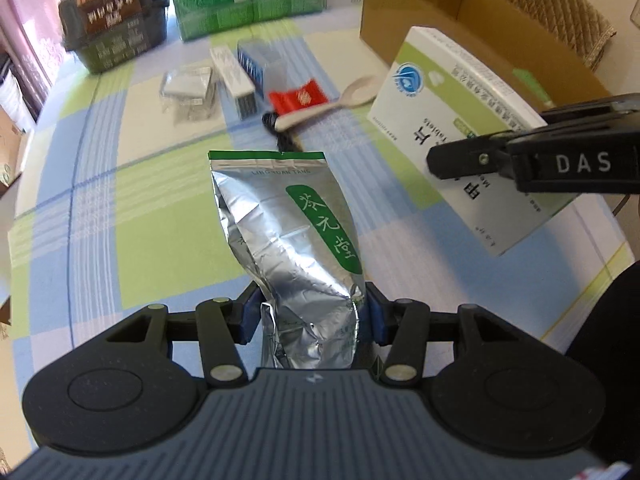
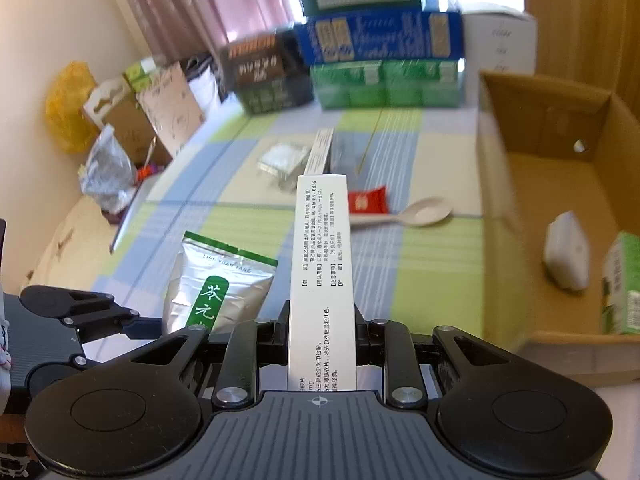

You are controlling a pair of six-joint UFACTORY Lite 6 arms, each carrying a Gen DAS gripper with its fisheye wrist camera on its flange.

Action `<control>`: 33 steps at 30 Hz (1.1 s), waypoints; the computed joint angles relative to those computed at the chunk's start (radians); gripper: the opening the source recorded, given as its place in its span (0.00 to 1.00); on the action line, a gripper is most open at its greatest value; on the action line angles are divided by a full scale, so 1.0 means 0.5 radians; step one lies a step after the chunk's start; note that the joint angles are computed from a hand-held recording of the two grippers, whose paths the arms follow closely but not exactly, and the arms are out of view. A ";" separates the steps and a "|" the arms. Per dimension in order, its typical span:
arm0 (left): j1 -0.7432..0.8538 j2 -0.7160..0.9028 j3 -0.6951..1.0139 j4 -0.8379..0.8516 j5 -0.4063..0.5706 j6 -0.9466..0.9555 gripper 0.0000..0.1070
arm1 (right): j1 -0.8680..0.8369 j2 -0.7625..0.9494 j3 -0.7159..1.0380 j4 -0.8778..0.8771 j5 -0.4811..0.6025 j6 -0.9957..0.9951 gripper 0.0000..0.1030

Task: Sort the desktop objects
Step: 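Lift the tea pouch and white box and carry both into the cardboard box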

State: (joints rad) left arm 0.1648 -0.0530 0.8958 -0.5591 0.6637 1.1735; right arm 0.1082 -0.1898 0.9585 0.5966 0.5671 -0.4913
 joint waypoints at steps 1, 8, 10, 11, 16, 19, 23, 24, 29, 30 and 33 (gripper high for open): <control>-0.014 -0.047 0.007 0.010 0.031 -0.033 0.44 | -0.042 -0.036 0.020 0.009 0.050 -0.016 0.21; -0.262 -0.305 0.152 0.132 0.195 -0.393 0.44 | -0.473 -0.196 0.220 0.080 0.419 -0.245 0.21; -0.398 -0.322 0.230 0.187 0.206 -0.539 0.44 | -0.635 -0.183 0.309 0.100 0.513 -0.342 0.21; -0.471 -0.323 0.273 0.217 0.207 -0.621 0.44 | -0.726 -0.158 0.365 0.115 0.563 -0.398 0.21; -0.880 -0.212 0.551 0.388 0.177 -1.056 0.44 | -1.130 0.133 0.737 0.185 0.803 -0.635 0.21; -1.108 -0.050 0.751 0.467 0.147 -1.282 0.44 | -1.292 0.317 0.927 0.173 0.844 -0.729 0.21; -1.352 0.216 1.025 0.600 0.103 -1.557 0.44 | -1.439 0.583 1.179 0.154 0.878 -0.790 0.21; -1.399 0.287 1.094 0.625 0.094 -1.613 0.44 | -1.470 0.649 1.242 0.151 0.893 -0.800 0.21; -1.569 0.676 1.479 0.748 0.066 -1.843 0.44 | -1.537 0.919 1.491 0.113 0.913 -0.807 0.21; -1.585 0.752 1.557 0.760 0.071 -1.868 0.44 | -1.540 0.961 1.528 0.108 0.913 -0.804 0.21; -1.617 0.956 1.764 0.777 0.081 -1.923 0.44 | -1.531 1.088 1.639 0.092 0.913 -0.782 0.21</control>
State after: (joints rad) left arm -0.6436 0.4248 1.7779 -0.1707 0.7041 0.2121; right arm -0.6574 0.3543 1.7782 0.6425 1.0234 -0.8825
